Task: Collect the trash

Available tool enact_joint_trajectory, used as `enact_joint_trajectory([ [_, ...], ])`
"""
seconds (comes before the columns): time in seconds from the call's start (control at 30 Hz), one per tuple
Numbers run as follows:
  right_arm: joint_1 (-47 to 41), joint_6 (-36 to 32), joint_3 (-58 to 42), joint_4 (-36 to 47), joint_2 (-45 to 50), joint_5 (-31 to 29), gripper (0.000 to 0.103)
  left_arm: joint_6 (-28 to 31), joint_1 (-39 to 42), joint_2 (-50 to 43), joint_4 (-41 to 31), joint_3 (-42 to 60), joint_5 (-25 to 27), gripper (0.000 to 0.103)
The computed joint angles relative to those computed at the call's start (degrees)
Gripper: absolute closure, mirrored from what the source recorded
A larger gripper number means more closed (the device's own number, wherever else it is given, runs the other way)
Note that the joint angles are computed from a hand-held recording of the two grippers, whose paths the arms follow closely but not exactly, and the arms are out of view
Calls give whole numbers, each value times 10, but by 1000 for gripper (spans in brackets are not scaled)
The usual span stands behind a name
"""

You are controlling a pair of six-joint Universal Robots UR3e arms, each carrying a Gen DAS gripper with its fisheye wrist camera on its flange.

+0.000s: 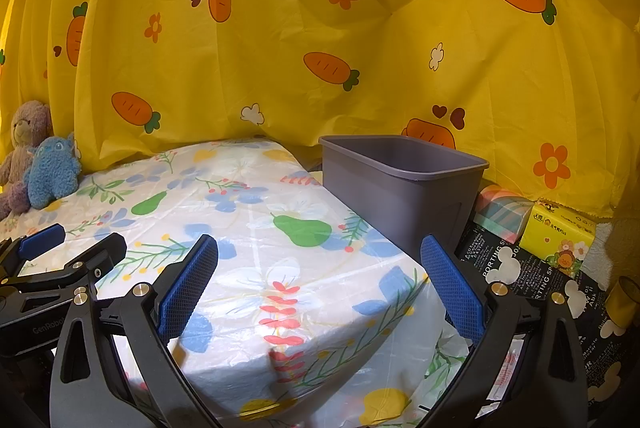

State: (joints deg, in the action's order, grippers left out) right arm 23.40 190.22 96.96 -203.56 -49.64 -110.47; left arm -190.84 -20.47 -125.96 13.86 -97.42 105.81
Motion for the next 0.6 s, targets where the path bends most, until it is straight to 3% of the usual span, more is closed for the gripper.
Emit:
enact_joint_trajectory([
  [0.6,-1,0,1,0,0,2,6,2,0,-1,3,0,-4,6],
])
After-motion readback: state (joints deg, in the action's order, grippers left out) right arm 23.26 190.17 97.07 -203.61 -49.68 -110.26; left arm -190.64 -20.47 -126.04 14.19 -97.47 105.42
